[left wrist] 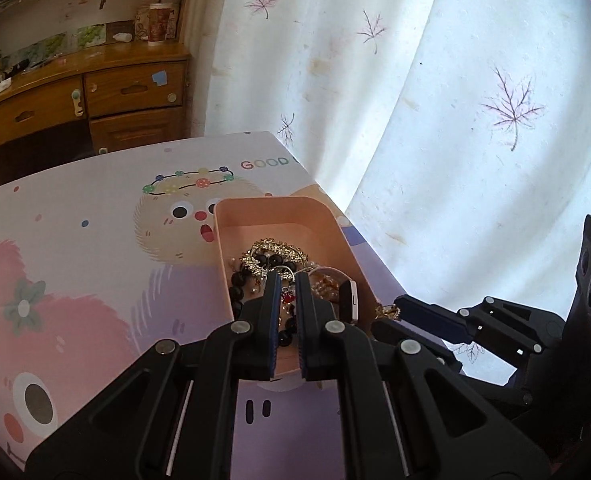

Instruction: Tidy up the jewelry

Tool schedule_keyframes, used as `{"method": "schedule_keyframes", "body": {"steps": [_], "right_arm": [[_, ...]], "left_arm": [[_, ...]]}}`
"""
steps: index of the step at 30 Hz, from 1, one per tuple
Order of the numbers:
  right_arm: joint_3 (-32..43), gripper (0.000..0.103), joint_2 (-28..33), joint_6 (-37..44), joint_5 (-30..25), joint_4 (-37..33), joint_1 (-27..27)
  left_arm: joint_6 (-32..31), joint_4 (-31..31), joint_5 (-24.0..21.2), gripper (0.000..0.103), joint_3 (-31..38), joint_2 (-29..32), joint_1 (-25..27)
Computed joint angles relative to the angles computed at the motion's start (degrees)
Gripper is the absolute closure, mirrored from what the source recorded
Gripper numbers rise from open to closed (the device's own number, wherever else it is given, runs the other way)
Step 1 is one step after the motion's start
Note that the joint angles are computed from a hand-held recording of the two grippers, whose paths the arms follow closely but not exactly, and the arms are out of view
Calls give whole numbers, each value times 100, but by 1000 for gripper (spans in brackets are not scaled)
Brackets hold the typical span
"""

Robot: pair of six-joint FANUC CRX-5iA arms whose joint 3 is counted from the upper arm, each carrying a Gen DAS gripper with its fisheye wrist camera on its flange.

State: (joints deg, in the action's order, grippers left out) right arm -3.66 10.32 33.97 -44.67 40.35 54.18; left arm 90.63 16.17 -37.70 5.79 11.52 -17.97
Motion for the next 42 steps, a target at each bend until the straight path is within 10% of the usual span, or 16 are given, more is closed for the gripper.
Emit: {"method": "schedule_keyframes", "body": {"steps": [7, 12, 23, 30, 42], "right_arm": [[135, 54, -69, 131, -398, -41, 15], [777, 36, 148, 274, -1615, -191, 366], [1774, 24, -224, -248, -3404, -1967, 1501], [2741, 23, -158, 3, -3786, -2906, 1515], [3827, 13, 246, 694, -4311, -1950, 1752]], "left_arm": [[535, -321, -1206, 91, 976, 425, -6], [1081, -907, -1666, 31, 961, -17, 27], [2367, -1235, -3169, 30, -266, -1745, 505], [3208, -2015, -4230, 30, 216, -2155, 101], [4221, -3593, -5358, 21, 1830, -1595, -1109]]}}
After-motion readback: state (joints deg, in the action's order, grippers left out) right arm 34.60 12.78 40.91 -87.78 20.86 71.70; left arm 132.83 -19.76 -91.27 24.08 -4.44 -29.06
